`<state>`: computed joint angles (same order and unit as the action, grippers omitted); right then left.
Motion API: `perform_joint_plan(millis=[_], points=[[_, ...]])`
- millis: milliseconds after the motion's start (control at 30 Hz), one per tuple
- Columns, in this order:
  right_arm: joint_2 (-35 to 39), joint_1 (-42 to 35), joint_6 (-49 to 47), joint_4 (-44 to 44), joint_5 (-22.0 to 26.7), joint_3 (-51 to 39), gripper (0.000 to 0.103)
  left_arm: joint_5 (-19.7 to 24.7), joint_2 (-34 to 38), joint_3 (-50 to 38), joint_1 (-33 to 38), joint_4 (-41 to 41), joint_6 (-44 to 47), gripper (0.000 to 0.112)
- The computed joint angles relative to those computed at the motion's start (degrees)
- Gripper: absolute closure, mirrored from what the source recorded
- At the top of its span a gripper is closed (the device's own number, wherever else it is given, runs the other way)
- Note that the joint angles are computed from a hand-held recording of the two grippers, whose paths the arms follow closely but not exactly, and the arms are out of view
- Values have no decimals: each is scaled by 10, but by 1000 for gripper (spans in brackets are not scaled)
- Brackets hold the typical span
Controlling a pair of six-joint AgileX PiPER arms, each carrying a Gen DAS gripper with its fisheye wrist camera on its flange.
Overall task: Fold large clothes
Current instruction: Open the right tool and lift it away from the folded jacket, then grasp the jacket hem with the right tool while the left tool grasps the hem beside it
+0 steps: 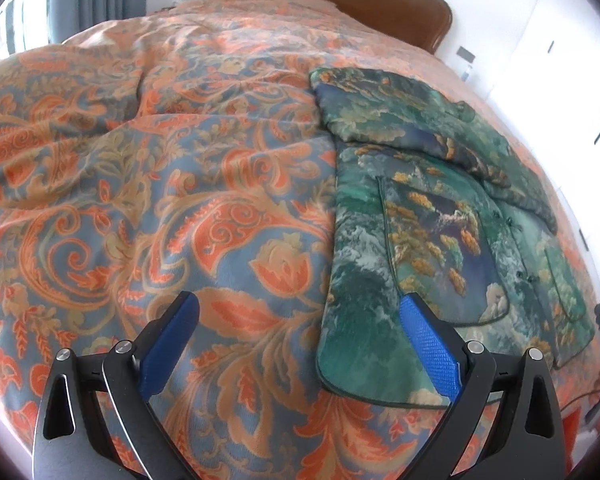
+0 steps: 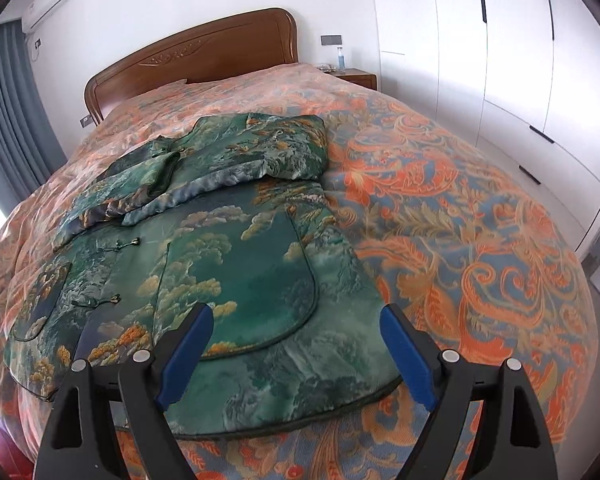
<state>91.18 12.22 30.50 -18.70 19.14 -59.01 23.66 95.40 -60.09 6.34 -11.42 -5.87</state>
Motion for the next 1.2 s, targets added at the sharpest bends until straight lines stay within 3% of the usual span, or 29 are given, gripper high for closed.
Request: perform_joint_plan(millis=[300,533,667,767,933,1067,1100,1200], points=[[-5,5,-31,43,-9,9,16,21,17,-27,14,-35,39,12],[2,-16,-163,116,20,-30,16,65,35,-47,51,-183,197,12],[14,-78,-317,256,57,-67,16,81,63,-49,57,-243,240,12],[43,-128,-426,361,111,-103,16,79,81,-52,52,-271,248,12],[112,-180,-518,457,211,-160,16,92,102,-69,22,-308,285,13],[153,-177,-531,459,223,-184,16,115,128,-108,-22,-230,228,27],[167,-178,-543,475,233,-194,16,112,130,-111,-32,-203,202,28],[201,-185,-587,534,294,-228,16,123,131,-114,-35,-203,195,47]])
